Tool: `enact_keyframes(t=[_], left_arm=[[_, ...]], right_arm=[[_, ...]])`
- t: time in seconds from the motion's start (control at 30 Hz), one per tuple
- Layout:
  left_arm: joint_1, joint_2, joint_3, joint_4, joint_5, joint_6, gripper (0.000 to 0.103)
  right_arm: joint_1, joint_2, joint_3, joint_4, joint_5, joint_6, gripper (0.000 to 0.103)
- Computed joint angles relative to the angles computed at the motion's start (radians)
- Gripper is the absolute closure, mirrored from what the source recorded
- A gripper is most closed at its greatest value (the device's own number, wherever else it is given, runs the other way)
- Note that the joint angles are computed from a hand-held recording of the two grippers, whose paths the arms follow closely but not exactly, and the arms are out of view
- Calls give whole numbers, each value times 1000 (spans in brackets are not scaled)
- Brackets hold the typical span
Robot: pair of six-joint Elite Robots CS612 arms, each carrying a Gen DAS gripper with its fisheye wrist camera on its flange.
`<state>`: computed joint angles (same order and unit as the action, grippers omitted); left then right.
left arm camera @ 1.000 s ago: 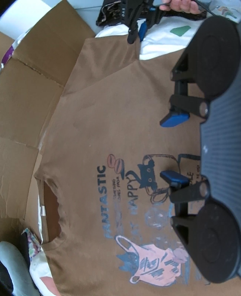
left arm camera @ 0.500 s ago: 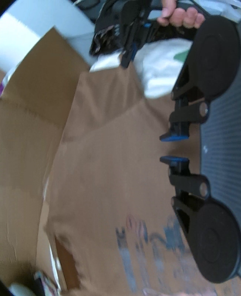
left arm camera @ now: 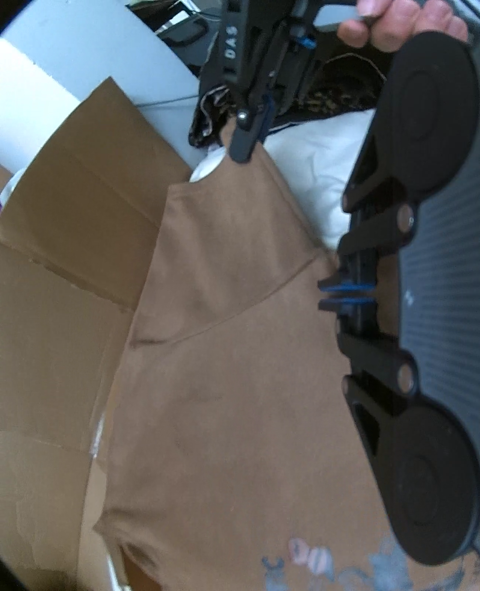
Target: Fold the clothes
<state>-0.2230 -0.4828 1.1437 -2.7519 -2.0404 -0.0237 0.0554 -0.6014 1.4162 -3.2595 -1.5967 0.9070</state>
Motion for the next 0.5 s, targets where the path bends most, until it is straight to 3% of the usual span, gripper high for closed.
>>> enact_keyframes(t=[0.33, 0.5], left_arm=[[-9, 23, -21, 7, -19, -30, 100], [-15, 26, -15, -15, -9, -44, 102]], right_arm=[[-6, 7, -19, -59, 134, -50, 102], [-7, 20, -35, -79, 238, -49, 102]])
